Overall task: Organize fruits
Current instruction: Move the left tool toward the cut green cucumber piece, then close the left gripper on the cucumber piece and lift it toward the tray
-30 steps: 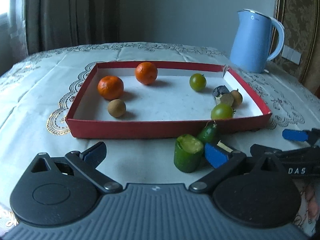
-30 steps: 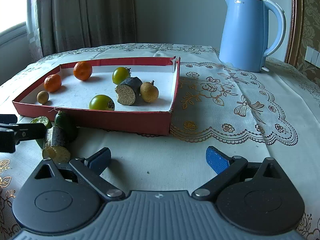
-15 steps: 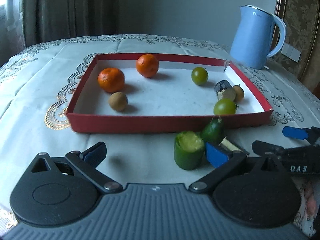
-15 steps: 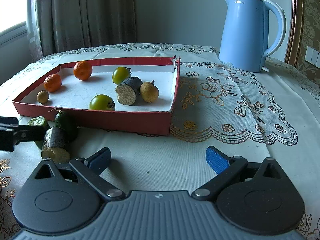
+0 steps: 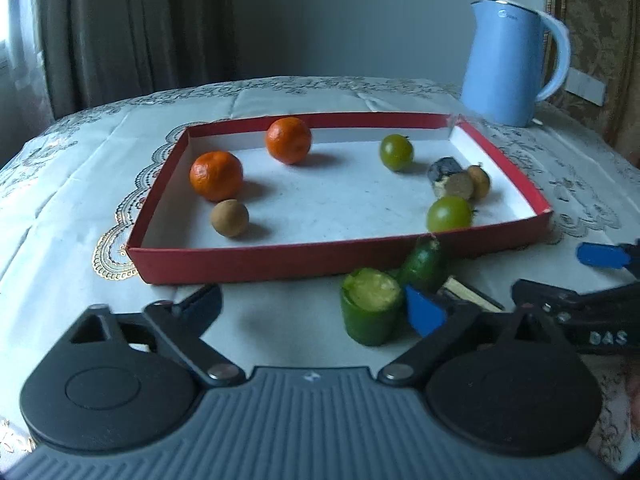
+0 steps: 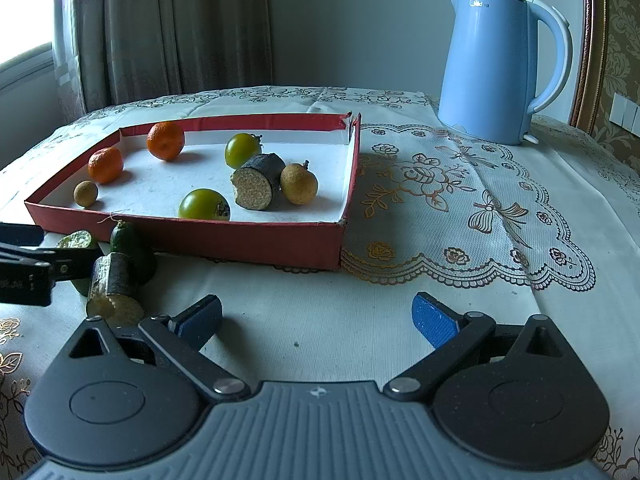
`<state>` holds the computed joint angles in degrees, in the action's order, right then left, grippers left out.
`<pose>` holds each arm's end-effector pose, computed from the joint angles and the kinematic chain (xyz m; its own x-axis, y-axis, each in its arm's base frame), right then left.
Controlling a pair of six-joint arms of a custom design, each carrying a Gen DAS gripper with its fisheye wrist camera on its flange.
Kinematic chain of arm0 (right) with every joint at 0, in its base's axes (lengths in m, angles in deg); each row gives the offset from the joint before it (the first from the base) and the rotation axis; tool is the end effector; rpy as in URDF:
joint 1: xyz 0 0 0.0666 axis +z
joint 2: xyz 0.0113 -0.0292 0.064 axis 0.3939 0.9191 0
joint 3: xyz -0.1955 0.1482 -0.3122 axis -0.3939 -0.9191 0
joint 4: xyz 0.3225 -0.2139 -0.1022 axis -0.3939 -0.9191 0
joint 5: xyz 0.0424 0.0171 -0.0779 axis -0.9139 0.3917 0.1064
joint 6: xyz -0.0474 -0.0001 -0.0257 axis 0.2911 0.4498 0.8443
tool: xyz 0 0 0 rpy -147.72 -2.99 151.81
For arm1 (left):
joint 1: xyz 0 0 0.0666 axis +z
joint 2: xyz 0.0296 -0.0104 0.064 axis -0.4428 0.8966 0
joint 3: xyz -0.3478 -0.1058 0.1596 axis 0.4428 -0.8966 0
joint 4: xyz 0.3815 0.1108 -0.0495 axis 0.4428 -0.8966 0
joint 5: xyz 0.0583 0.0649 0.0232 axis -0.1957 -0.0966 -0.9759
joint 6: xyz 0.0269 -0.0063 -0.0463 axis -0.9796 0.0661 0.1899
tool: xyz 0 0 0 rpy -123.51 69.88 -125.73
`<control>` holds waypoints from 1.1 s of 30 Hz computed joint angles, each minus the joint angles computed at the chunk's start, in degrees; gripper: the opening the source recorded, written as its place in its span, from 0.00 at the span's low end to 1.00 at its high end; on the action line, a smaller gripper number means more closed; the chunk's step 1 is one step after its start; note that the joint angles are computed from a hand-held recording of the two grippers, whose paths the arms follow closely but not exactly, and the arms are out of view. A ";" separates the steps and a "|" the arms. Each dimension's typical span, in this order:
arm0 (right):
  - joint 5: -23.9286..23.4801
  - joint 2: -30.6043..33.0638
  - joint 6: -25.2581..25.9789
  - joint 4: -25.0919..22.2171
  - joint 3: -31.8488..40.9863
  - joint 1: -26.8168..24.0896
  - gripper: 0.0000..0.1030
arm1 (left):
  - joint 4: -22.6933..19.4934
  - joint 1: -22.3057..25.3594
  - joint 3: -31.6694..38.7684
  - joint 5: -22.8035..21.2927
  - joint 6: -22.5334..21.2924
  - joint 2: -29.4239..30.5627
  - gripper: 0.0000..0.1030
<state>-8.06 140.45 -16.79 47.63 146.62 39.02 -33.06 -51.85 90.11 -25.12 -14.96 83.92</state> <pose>0.4608 0.1153 0.3904 -0.5830 0.2011 -0.7872 0.2846 0.9580 0.0340 0.5589 -0.2710 0.4274 -0.5359 0.3386 -0.7734 0.5253 0.8509 0.0086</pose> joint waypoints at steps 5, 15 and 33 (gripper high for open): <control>0.00 0.06 0.01 0.03 0.03 -0.01 0.99 | -1.42 -0.50 -0.23 0.95 -1.89 -0.65 0.60; 0.00 0.10 0.04 0.08 0.04 -0.02 0.99 | -1.68 -1.80 0.41 0.26 -3.55 0.24 0.29; -0.15 -0.11 0.31 0.13 -0.28 -0.04 1.00 | 1.94 -2.24 0.55 -3.60 -5.76 -2.03 0.28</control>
<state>-8.21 140.34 -16.48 47.76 146.34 38.97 -31.12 -54.09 90.66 -28.72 -20.71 81.89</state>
